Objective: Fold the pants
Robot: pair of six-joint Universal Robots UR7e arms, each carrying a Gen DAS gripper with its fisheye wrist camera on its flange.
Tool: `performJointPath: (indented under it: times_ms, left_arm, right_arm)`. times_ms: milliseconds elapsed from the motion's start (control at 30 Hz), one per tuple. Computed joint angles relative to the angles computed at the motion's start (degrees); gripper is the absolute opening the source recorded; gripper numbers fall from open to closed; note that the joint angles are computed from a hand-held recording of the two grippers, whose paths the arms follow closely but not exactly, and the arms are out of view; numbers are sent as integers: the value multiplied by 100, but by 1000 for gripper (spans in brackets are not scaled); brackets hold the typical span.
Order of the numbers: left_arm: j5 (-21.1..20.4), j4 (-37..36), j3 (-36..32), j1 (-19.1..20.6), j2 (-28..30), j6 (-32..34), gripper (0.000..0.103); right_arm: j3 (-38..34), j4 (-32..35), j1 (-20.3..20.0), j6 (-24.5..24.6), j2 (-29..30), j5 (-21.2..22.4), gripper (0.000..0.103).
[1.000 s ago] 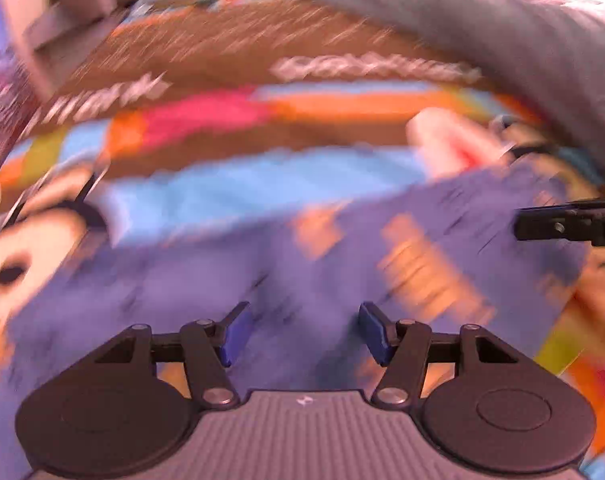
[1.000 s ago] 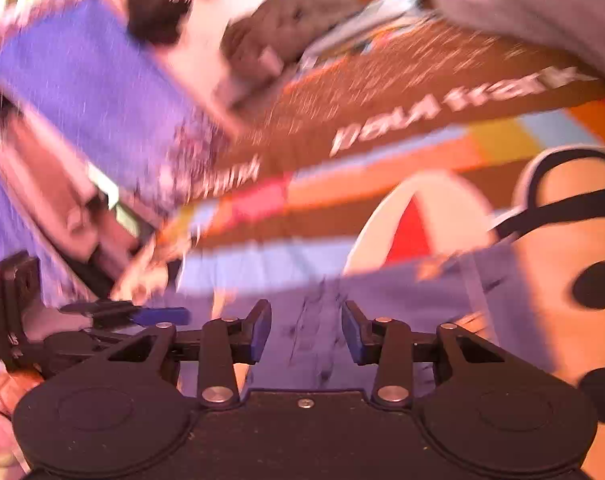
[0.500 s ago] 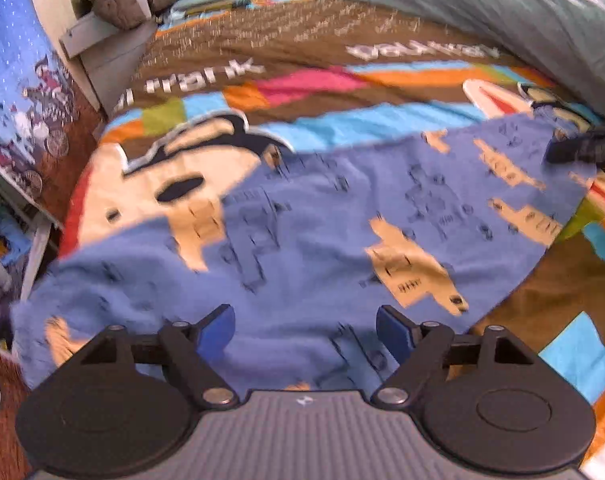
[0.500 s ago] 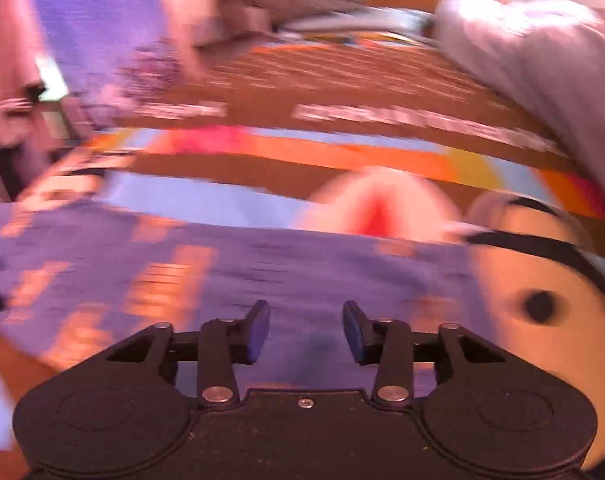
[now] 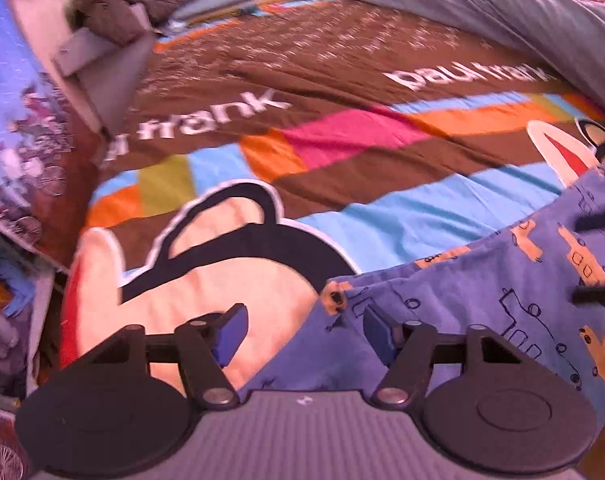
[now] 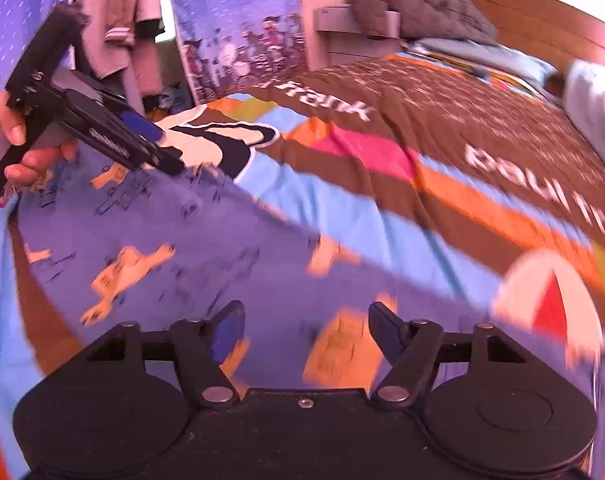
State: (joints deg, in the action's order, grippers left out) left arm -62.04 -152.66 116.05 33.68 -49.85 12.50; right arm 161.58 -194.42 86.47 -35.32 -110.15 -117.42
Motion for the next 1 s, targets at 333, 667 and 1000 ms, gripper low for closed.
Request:
performJointPath:
  times_ms: [333,667,1000]
  left_arm:
    - [497,-221,62,-184,341,285,1]
    - [997,-1230,202,-214,708,362,0]
    - [829,-2563,1637,-229,-939,-172,51]
  right_arm:
    - [-896,138,-243,-840,1329,168,12]
    - [-929,-916,-390,-823,2072,-8,0]
    - [-416,-1668,9,-472,1692,614,25]
